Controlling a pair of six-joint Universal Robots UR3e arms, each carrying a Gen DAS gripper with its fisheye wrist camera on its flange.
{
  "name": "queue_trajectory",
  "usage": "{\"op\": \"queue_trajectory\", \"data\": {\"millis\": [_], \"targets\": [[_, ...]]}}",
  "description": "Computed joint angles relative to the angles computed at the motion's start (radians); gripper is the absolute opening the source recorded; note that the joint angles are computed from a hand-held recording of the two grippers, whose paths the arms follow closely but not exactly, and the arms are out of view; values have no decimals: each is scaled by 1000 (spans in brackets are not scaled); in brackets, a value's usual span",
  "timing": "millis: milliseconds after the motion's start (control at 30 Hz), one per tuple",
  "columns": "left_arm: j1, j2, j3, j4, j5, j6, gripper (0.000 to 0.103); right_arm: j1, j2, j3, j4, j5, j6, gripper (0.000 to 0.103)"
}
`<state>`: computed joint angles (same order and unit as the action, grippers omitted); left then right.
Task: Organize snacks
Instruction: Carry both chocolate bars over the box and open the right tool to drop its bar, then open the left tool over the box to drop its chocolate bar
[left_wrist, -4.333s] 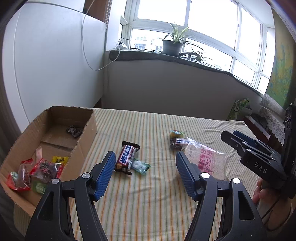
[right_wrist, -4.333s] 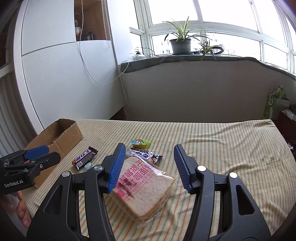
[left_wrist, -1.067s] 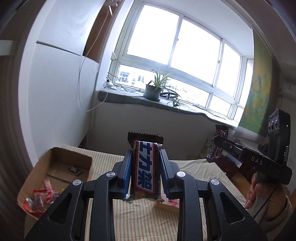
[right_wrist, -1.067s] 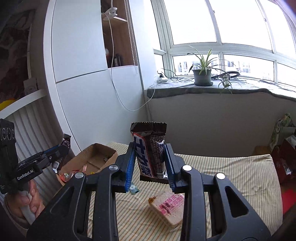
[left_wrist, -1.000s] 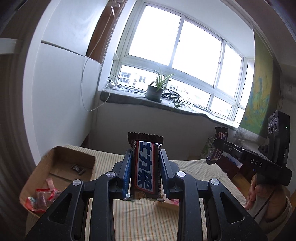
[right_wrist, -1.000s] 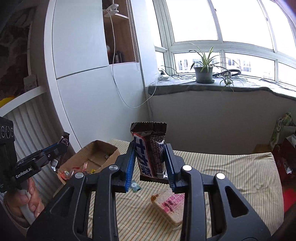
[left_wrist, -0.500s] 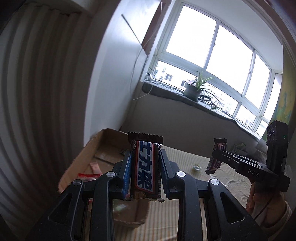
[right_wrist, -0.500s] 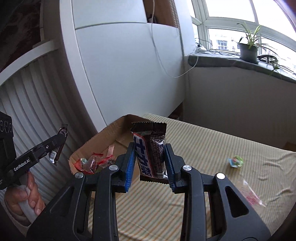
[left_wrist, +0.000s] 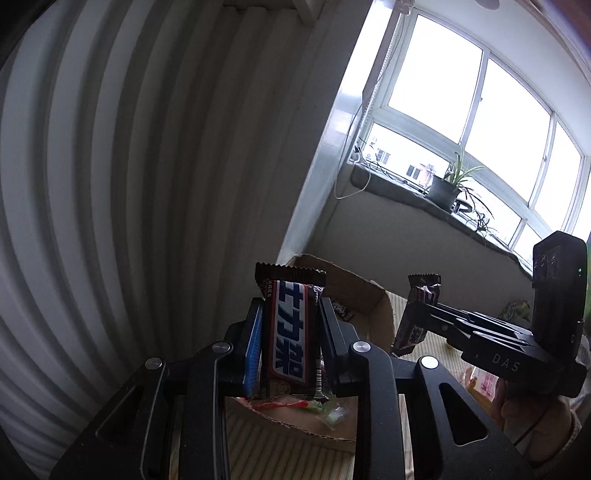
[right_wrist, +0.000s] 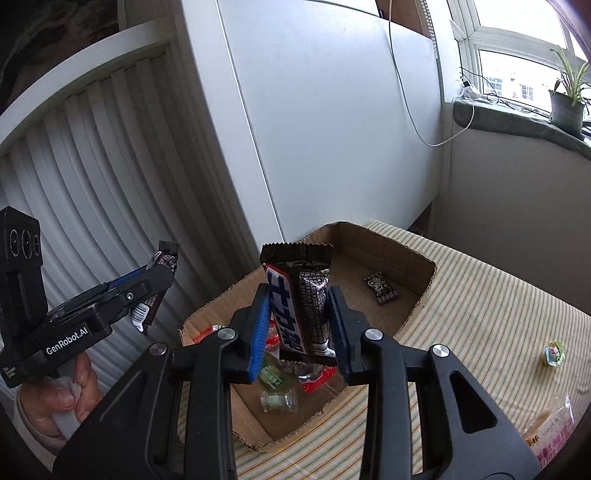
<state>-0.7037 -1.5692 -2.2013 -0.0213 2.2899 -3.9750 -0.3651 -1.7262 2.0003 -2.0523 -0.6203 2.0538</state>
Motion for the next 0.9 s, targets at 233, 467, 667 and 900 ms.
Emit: {"op": "queue_trajectory", "data": {"millis": [233,467,667,900], "targets": [[49,-66,38,37,-76,38,26,63,129,-59,-110,-27,74,32],[95,-130,74,26,-129,31,71,84,223,-64,-242,-53,152,62],[86,-143,95,6,-97,10,72,72,205,-64,-236,-52,148,62],[34,-109,91,-43,-15,-17,72,55,138,-31,-184,-34,110,62]]}}
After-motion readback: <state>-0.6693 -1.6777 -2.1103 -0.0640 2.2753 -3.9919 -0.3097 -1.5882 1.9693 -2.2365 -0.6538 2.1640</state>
